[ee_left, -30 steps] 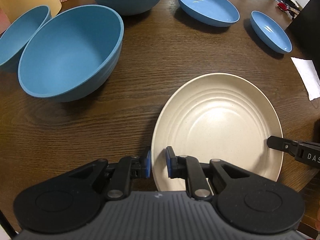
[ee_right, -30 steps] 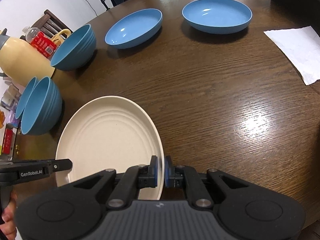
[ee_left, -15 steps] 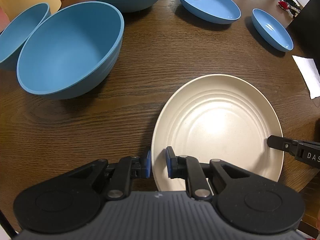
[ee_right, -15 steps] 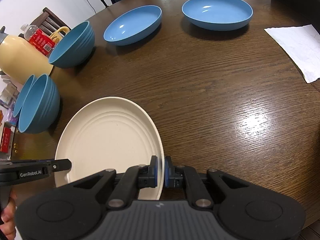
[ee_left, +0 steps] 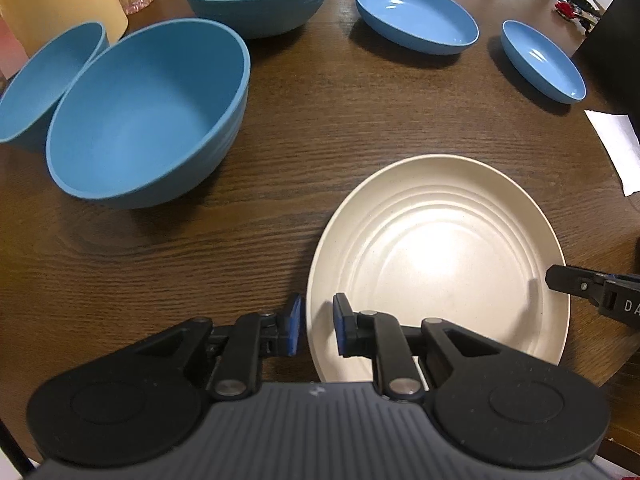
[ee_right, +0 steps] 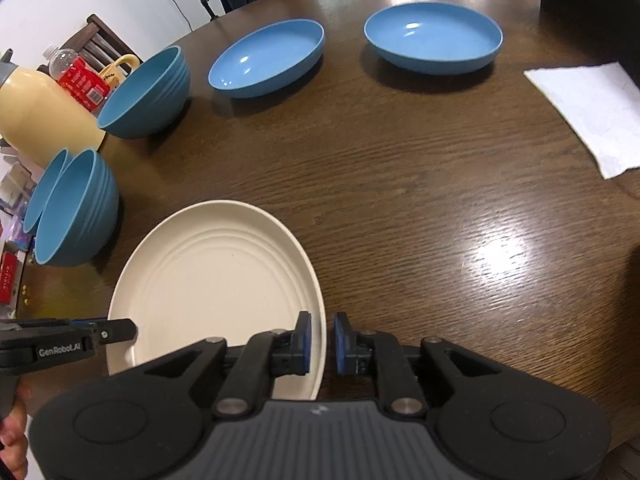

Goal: Organize plates and bowls

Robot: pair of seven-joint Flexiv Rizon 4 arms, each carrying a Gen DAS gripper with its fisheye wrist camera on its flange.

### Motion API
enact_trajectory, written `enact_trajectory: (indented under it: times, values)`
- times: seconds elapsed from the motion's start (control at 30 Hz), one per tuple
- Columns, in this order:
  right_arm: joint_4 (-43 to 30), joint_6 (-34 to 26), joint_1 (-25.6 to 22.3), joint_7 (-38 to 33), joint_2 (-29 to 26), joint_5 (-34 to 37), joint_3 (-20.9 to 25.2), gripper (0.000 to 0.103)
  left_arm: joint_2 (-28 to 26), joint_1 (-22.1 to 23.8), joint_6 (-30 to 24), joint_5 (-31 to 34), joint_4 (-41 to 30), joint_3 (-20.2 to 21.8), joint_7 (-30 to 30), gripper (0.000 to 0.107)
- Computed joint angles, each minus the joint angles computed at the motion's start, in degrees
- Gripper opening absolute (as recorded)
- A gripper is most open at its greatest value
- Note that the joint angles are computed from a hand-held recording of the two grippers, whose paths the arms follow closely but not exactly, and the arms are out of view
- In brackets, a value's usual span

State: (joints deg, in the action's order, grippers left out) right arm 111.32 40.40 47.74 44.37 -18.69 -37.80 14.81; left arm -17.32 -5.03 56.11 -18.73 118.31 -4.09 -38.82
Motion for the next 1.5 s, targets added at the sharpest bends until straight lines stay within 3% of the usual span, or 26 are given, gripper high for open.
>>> enact_trajectory:
  times: [0.13,0.2,0.27,0.4,0.57,0.63,0.73,1.3,1.5]
  values:
    - [-1.6,-3.6,0.5,-1.7,0.2,0.5,0.4,0.03,0.6,0.2,0.7,-0.8,0.5,-0.2,0.8,0.027]
    - [-2.4,-5.4,0.9,-2.5,0.2,0.8,0.6,0.047,1.1,0.4,1.4,-1.5,1.0,-0.4,1.6,0.032]
    - [-3.3,-7.4,1.2,-3.3,0.2,1.0,0.7,0.06,1.4,0.3,2.4,-1.8,1.4,-0.3,1.8,0.048]
    - [-3.8,-8.7,1.5,-3.4,0.5,0.6,0.8,0.088,2.2,0.4,5.2,-3.0,2.6,-0.6,3.3,0.061]
    - [-4.9,-10.7,1.8,-4.0,0.5,1.0,1.0,0.094,3.2,0.7,6.5,-5.3,3.8,-1.1,5.6,0.093]
    - [-5.1,-11.2,1.9,-3.7,0.5,0.8,1.0,0.102,3.6,0.8,7.5,-6.8,4.5,-1.4,6.9,0.098]
    - [-5.6,-12.2,2.1,-3.7,0.6,0.9,1.1,0.103,4.1,0.9,6.7,-8.4,4.6,-1.6,8.5,0.102]
    - [-8.7,-19.9,3.1,-3.8,1.7,0.2,1.3,0.103,6.1,-0.1,2.0,-16.9,2.6,-1.8,14.2,0.103]
    - [-10.5,-24.2,2.8,-6.2,2.6,0.1,1.5,0.103,5.9,-1.4,-0.1,-17.6,-0.3,-1.7,11.9,0.103]
